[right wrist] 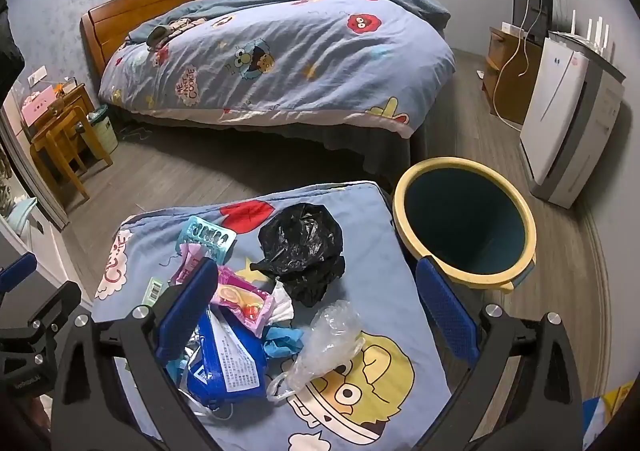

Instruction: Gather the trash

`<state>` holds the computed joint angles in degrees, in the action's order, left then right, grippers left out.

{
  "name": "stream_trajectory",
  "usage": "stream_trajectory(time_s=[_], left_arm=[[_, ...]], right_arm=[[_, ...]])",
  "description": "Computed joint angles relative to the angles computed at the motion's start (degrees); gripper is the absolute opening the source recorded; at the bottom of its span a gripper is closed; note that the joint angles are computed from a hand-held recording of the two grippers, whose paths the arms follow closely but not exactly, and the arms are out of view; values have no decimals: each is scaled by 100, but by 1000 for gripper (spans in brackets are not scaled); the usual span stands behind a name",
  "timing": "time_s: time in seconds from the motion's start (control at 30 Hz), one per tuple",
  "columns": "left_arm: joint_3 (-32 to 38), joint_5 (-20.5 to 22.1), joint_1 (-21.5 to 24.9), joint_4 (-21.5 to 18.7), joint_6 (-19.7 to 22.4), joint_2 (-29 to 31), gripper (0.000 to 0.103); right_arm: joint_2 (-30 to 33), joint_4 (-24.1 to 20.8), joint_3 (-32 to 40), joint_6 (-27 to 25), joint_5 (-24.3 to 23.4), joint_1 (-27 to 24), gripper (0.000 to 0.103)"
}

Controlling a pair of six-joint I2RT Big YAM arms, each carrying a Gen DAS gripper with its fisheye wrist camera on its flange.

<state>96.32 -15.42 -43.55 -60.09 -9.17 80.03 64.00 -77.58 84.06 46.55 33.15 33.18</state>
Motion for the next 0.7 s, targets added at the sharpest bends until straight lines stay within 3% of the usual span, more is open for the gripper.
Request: stream_trajectory(time_s=[0.7], left_arm=[[3, 12, 1, -9, 6, 4, 98]], right_arm=[[-2, 2, -41, 38, -54, -27, 97]])
